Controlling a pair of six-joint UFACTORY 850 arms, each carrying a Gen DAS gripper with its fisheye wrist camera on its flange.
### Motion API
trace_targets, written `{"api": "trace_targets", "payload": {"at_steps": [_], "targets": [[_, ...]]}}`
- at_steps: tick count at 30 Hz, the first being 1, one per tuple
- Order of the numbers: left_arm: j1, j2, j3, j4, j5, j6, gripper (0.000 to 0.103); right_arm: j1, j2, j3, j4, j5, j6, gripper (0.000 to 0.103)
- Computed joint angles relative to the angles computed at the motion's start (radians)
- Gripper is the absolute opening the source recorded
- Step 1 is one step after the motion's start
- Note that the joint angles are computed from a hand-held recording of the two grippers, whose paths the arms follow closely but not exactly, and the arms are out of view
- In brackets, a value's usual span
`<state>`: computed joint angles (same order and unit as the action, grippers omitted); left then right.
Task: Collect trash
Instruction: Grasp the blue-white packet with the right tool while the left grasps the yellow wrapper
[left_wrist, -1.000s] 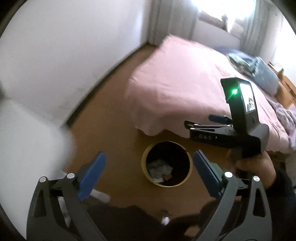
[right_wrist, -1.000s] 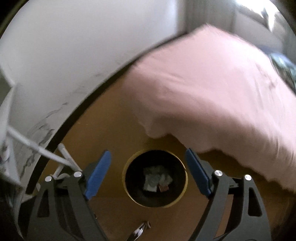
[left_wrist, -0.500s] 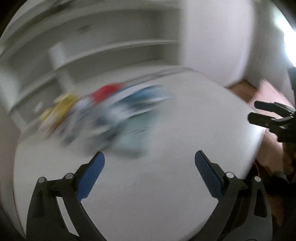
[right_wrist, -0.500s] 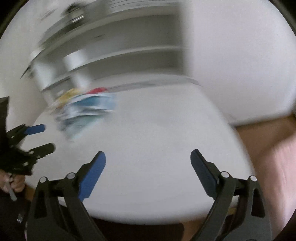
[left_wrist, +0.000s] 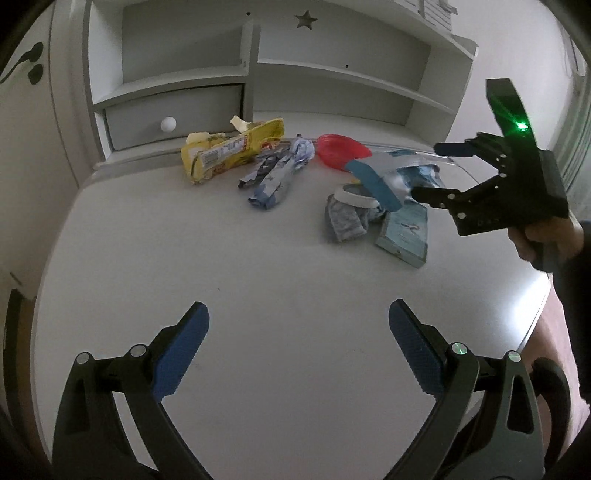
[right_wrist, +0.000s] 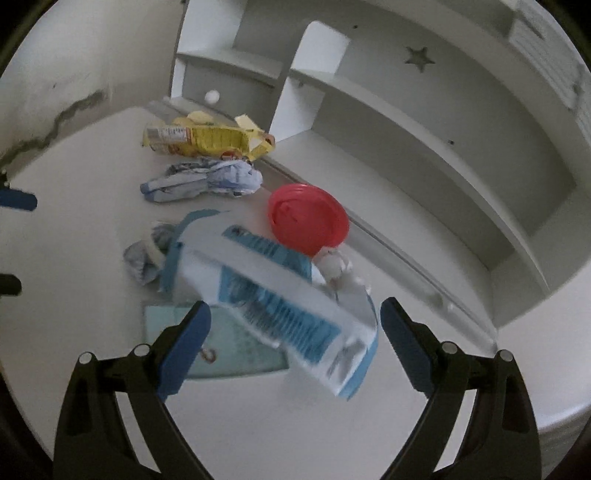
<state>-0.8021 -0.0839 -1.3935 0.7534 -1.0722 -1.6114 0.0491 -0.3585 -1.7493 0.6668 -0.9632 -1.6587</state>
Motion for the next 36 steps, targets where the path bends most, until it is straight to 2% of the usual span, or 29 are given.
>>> {"api": "trace_targets", "payload": {"at_steps": [1,3,4,5,6,7,8,9,12,16,18,19,21,22,23,27,28,30,32,34,36], "targets": [[0.01,0.003,0.004,-0.005,0.006,0.006,0.095,0.009,-0.017,-0.018,-0.013,-0.007,-0.004,0.09],[0.036,0.006,0.009,-0.023,0.006,0.03,0.095,0.014,-0.03,-0.029,-0.013,-0.01,-0.042,0.083],[0.054,0.002,0.004,-0.031,0.006,0.049,0.095,0.02,-0.035,-0.036,-0.024,-0.016,-0.045,0.066],[0.07,-0.003,-0.004,-0.03,0.003,0.07,0.095,0.017,-0.034,-0.037,-0.029,-0.026,-0.056,0.044],[0.078,-0.008,-0.013,-0.025,-0.004,0.087,0.095,0.012,-0.024,-0.023,-0.01,-0.008,-0.083,0.039],[0.09,-0.015,-0.025,-0.011,-0.023,0.109,0.095,0.0,-0.023,-0.029,0.023,-0.026,-0.1,0.037],[0.1,-0.022,-0.037,0.006,-0.044,0.124,0.095,-0.012,-0.036,-0.057,0.042,-0.075,-0.088,0.03],[0.119,-0.026,-0.05,0.027,-0.067,0.141,0.095,-0.032,-0.042,-0.079,0.078,-0.121,-0.076,0.028],[0.171,-0.034,-0.071,0.047,-0.065,0.194,0.095,-0.067,-0.037,-0.092,0.136,-0.161,-0.058,0.027],[0.249,-0.094,-0.137,0.044,-0.095,0.325,0.094,-0.111,-0.043,-0.115,0.156,-0.225,0.024,0.027],[0.28,-0.116,-0.156,0.029,-0.098,0.366,0.09,-0.131,-0.045,-0.118,0.157,-0.256,0.041,0.027],[0.293,-0.124,-0.163,0.013,-0.092,0.388,0.077,-0.143,-0.044,-0.114,0.158,-0.269,0.051,0.027],[0.32,-0.141,-0.175,-0.031,-0.072,0.451,0.062,-0.159,-0.045,-0.11,0.155,-0.289,0.069,0.027],[0.327,-0.146,-0.175,-0.048,-0.062,0.479,0.043,-0.169,-0.042,-0.101,0.154,-0.294,0.078,0.027],[0.332,-0.15,-0.177,-0.061,-0.06,0.502,0.029,-0.177,-0.039,-0.092,0.153,-0.299,0.083,0.027],[0.295,-0.139,-0.184,-0.033,-0.063,0.502,0.02,-0.223,-0.016,-0.055,0.177,-0.307,0.098,0.027],[0.273,-0.139,-0.199,-0.004,-0.092,0.487,0.01,-0.24,-0.01,-0.05,0.186,-0.308,0.111,0.027],[0.235,-0.145,-0.233,0.041,-0.159,0.454,0.01,-0.266,-0.004,-0.047,0.203,-0.307,0.131,0.027],[0.206,-0.137,-0.256,0.047,-0.157,0.434,0.01,-0.3,0.008,-0.037,0.215,-0.292,0.153,0.027],[0.16,-0.154,-0.307,0.078,-0.193,0.412,0.01,-0.341,0.011,-0.04,0.226,-0.28,0.19,0.027],[0.118,-0.177,-0.365,0.088,-0.182,0.405,0.01,-0.388,0.008,-0.049,0.232,-0.264,0.235,0.027]]}}
